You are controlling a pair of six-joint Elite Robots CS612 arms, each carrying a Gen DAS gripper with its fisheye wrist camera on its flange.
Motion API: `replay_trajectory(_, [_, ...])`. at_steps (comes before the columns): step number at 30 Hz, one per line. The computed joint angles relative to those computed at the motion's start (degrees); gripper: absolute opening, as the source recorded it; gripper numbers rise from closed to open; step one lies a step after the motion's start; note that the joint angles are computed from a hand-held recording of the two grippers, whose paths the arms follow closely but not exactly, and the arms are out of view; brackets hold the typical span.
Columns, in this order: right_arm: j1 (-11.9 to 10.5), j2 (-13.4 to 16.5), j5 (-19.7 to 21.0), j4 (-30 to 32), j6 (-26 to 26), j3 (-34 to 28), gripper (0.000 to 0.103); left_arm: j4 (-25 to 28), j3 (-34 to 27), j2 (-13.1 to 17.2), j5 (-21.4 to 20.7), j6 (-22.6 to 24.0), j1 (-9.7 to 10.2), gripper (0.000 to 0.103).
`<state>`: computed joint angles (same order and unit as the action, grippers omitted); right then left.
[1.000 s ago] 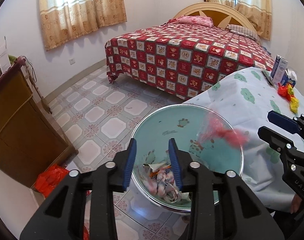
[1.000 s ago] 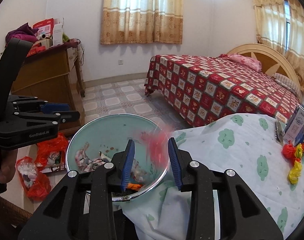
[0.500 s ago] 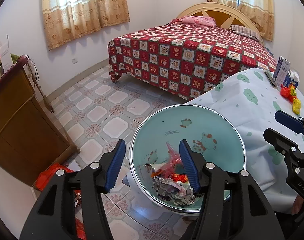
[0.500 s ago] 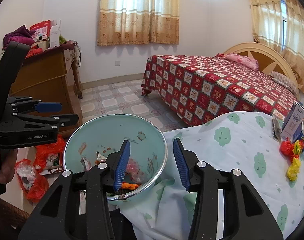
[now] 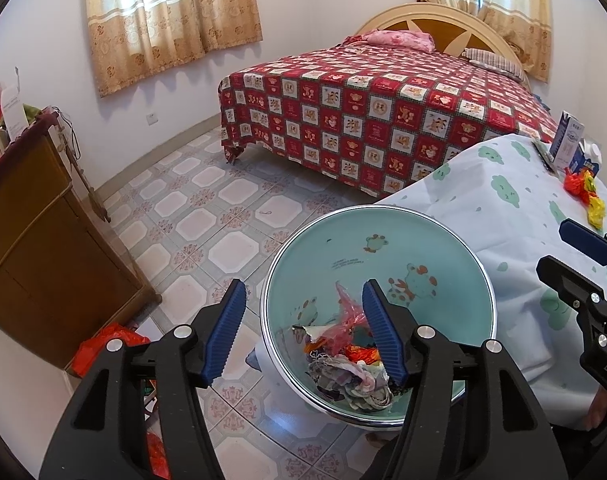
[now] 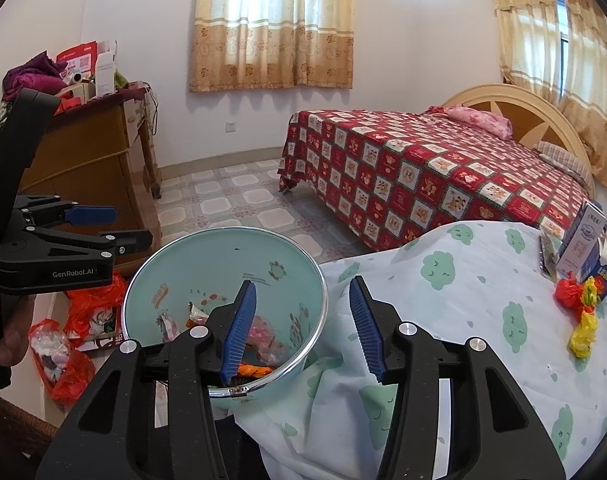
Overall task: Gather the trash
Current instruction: 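Open the left tool over the bucket while the right tool releases the pink wrapper, then grasp the yellow candy wrapper with right tool while left tool approaches the red bag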
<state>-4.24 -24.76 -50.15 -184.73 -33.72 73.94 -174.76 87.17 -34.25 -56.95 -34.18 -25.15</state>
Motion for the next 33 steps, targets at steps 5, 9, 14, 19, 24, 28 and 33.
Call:
replay_trajectory(5, [-0.1,0.2,-0.1,-0.3,0.3,-0.2,0.051,-0.2,0.0,0.0,0.1,-0.1,-0.02,0.065])
replay_trajectory(9, [-0.2,0.3,-0.3,-0.2,1.1,-0.7,0.053,0.3,-0.1,0.1,-0.1,-0.2,0.01,0.065])
replay_trajectory(14, [-0.5,0.5,-1.1,-0.5,1.7,-0.8,0.053,1.3,-0.4,0.5,-0.1,0.0,-0.24,0.081])
replay_trajectory(19, [-1.1,0.9,-3.3,-1.7,4.6,-1.5,0.056,2.9,-2.2,1.4,-0.8,1.2,-0.7,0.081])
replay_trajectory(24, [-2.4,1.8,-6.8,-2.4,11.0,-3.6,0.056,4.4,-5.1,2.9,-0.9,3.1,-1.43,0.081])
replay_trajectory(28, [-3.5,2.5,-12.5,-3.1,16.1,-5.4,0.056,4.8,-7.7,4.0,-0.7,4.1,-1.85,0.081])
replay_trajectory(33, [-4.8,3.9,-20.7,2.1,21.7,-9.7,0.056,6.2,-12.1,5.8,-1.7,4.7,-1.94,0.082])
